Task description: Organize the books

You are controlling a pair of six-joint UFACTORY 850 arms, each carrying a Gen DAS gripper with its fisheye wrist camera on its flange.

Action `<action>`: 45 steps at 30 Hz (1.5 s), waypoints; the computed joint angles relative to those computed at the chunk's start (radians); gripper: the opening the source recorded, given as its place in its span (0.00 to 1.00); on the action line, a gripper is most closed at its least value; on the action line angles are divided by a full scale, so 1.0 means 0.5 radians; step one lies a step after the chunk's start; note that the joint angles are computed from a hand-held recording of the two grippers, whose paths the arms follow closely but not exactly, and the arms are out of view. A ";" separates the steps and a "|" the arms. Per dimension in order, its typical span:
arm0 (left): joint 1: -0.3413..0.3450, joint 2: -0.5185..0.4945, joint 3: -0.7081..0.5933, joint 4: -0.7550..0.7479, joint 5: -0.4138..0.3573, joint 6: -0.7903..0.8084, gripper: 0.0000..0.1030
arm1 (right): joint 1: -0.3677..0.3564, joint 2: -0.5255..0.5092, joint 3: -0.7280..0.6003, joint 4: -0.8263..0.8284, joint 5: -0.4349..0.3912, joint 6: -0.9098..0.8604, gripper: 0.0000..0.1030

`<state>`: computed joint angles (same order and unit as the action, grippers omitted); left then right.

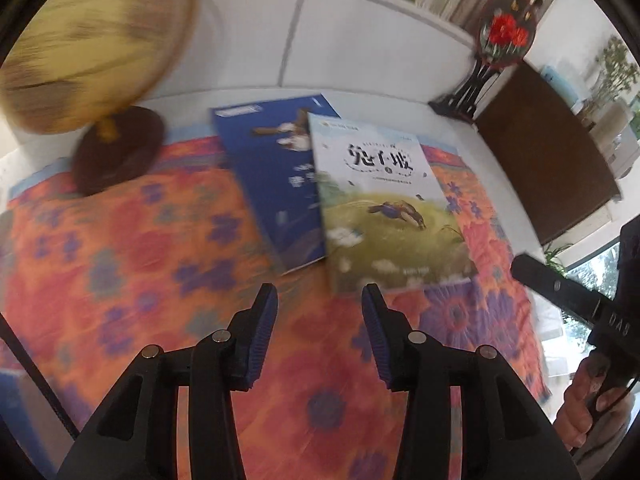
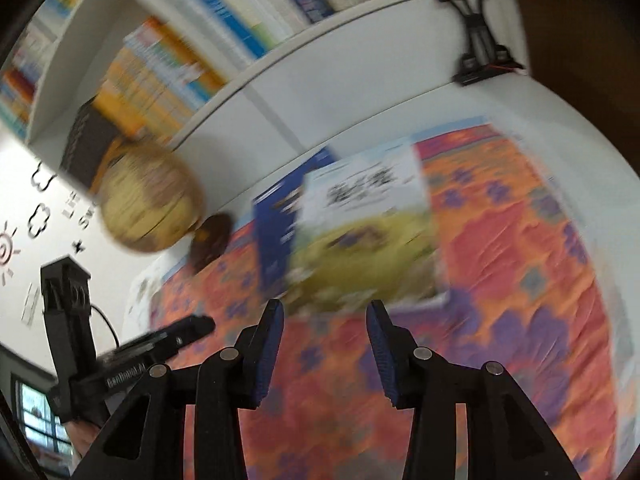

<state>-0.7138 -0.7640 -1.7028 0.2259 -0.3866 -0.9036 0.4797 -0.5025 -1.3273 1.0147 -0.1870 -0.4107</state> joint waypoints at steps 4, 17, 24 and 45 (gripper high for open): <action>-0.011 -0.270 -0.340 -0.095 -0.173 0.027 0.40 | -0.098 -0.172 -0.120 -0.189 -0.025 0.166 0.40; -0.052 -0.320 -0.379 -0.705 -0.141 0.625 0.44 | -0.228 -0.280 -0.104 0.863 -0.682 -0.920 0.51; -0.130 -0.129 -0.067 -0.983 -0.161 0.909 0.46 | -0.166 0.026 0.208 -0.010 -0.518 -0.407 0.50; -0.151 -0.413 -0.554 -0.534 -0.505 0.491 0.59 | -0.153 -0.255 -0.215 -0.514 -0.744 0.031 0.52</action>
<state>-0.7895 -0.9703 -1.9799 -0.0411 -0.6393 -0.6579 0.4030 -0.6302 -1.4346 0.7579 -0.5590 -0.3953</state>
